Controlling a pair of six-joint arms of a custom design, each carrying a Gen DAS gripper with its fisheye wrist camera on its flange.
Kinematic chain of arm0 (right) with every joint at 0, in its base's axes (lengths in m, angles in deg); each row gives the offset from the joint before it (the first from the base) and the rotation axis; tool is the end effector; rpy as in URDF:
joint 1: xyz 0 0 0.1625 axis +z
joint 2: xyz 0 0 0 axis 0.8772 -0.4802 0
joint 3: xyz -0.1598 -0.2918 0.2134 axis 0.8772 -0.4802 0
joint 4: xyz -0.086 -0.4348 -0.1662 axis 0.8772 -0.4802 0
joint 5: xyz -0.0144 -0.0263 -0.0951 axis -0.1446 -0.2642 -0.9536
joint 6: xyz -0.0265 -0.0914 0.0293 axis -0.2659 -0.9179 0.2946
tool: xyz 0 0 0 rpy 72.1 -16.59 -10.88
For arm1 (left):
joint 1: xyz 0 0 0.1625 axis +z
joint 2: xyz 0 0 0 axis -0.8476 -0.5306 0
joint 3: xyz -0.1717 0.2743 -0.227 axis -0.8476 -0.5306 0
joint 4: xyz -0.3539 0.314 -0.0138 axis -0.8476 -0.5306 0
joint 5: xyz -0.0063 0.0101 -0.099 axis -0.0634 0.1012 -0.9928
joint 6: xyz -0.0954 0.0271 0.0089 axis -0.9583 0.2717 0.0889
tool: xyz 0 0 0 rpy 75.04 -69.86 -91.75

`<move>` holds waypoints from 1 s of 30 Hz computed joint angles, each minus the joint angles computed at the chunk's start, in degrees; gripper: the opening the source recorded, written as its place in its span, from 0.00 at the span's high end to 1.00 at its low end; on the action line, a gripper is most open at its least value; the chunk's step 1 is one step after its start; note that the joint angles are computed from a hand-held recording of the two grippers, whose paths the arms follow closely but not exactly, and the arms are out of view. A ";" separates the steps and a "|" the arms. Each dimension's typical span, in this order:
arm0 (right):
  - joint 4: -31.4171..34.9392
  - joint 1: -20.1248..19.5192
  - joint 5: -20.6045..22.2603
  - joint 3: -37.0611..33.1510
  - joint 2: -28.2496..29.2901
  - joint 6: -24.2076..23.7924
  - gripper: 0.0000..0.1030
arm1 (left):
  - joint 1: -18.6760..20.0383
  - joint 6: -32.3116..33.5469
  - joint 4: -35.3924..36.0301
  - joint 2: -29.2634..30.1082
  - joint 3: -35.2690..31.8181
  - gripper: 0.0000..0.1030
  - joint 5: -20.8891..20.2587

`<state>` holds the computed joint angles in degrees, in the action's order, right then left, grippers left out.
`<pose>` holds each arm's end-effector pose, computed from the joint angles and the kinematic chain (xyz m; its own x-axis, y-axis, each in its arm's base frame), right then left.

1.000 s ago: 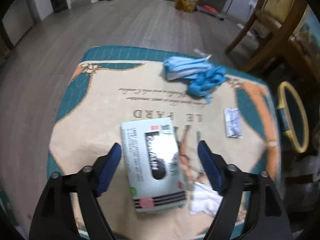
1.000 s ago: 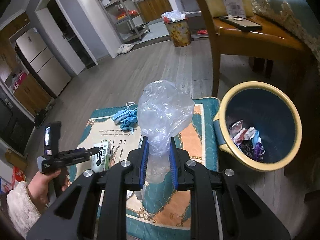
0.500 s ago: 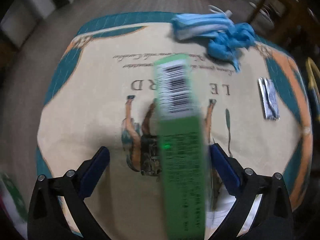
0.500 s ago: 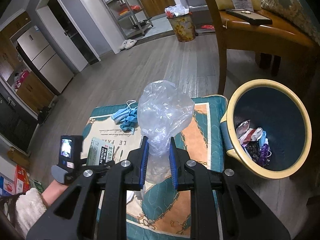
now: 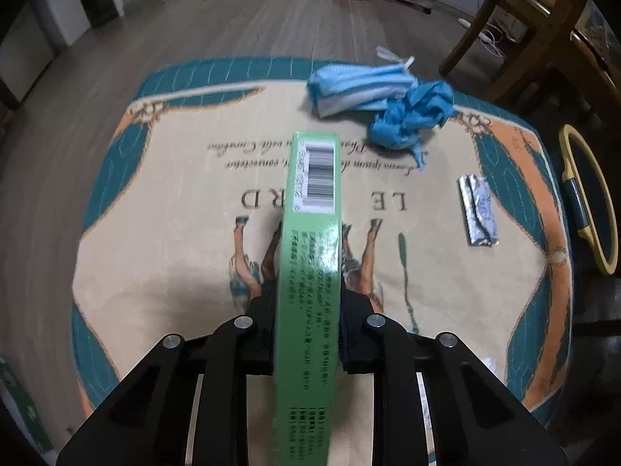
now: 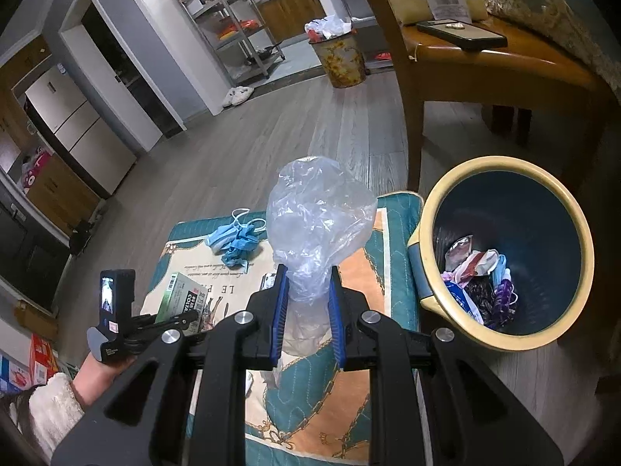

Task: Collect trash
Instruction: 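Carry the plastic bag and green box to the wastebasket and release both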

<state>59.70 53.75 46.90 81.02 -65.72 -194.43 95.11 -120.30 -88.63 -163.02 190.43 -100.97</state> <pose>0.1817 -0.2086 0.1592 -0.9088 0.0214 0.4166 -0.2526 0.7665 -0.5904 -0.0555 -0.2848 0.1420 -0.7376 0.1458 -0.6593 0.3063 0.9424 -0.1343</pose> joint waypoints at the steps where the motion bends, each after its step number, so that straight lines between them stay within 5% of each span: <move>1: -0.08 -0.05 -0.07 0.05 -0.08 -0.12 0.82 | 0.38 0.50 0.12 -0.33 0.04 0.79 -0.08; 11: 0.63 -0.02 -0.05 0.18 -3.20 -0.53 0.82 | -7.18 0.92 -1.39 -5.51 -0.50 0.81 -0.81; 14: 1.59 -0.49 1.06 0.41 -6.59 -1.32 0.82 | -10.80 1.55 -4.35 -2.13 -1.28 0.81 -0.14; 17: 2.80 -3.93 1.07 1.28 -12.58 -3.23 0.82 | -12.91 4.80 -13.40 7.00 -2.82 0.81 0.17; 24: 6.79 -17.89 -1.18 4.07 -27.92 -9.36 0.82 | -14.95 12.84 -37.38 32.10 -7.20 0.81 -7.71; 30: 9.99 -30.58 -8.00 6.04 -35.21 -16.36 0.82 | -15.30 21.69 -50.73 53.15 -15.41 0.81 -15.04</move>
<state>69.69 23.17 38.89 87.06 -100.93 -210.79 79.81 -98.61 -139.35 -109.87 175.01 -116.01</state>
